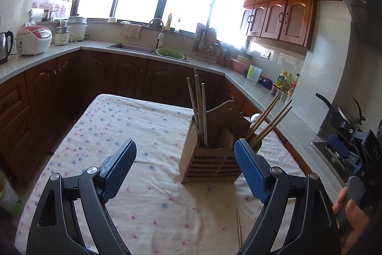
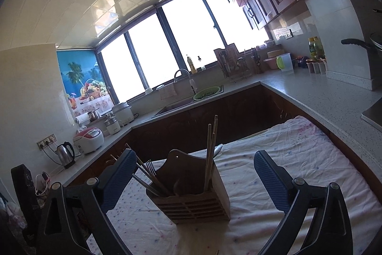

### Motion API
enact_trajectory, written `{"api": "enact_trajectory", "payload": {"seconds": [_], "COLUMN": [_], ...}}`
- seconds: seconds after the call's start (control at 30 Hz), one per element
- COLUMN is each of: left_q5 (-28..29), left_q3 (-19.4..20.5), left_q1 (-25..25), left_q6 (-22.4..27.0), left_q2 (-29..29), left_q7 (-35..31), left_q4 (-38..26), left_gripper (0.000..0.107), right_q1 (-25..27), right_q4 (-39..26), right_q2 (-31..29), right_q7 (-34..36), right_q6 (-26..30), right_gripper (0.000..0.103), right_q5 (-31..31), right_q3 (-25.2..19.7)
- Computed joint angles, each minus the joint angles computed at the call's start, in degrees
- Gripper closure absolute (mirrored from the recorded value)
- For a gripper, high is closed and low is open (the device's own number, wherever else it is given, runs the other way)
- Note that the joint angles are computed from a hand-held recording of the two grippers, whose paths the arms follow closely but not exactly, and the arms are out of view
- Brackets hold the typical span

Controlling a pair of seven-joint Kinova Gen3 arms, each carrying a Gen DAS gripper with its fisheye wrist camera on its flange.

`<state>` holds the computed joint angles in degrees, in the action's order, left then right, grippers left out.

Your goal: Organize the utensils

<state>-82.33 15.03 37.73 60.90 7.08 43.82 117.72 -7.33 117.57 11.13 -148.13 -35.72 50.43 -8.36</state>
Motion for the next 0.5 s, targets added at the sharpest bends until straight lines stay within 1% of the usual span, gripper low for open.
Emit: {"api": "enact_trajectory", "payload": {"seconds": [0.17,0.27,0.33,0.37,0.47,0.5], "left_q5": [3.3,5.1,5.9,6.5,7.4,7.8], "left_q3": [2.1,2.1,3.0,2.5,2.4,2.5], "left_q1": [5.2,9.6,10.3,11.2,13.6,14.6], "left_q6": [9.5,16.1,17.4,17.5,20.3,22.2], "left_q2": [2.5,4.9,5.4,5.6,6.5,6.9], "left_q7": [3.4,5.4,5.2,4.6,5.2,6.0], "left_q4": [0.1,-0.7,-0.3,-0.3,-0.2,-0.4], "left_gripper": [0.02,0.02,0.02,0.02,0.019,0.016], "right_q1": [0.5,1.0,1.2,1.2,1.0,0.8], "right_q4": [6.1,9.3,11.6,12.9,16.5,17.3], "right_q2": [-1.9,-3.2,-4.0,-4.4,-5.5,-6.0], "right_q7": [3.3,4.3,5.3,6.6,10.3,11.6], "right_q6": [-2.8,-3.8,-5.1,-5.8,-8.0,-8.1], "right_gripper": [0.003,0.003,0.003,0.003,0.002,0.002], "right_q5": [-2.3,-2.5,-2.8,-3.8,-6.6,-7.4], "right_q3": [0.8,1.3,1.8,2.0,2.6,2.7]}}
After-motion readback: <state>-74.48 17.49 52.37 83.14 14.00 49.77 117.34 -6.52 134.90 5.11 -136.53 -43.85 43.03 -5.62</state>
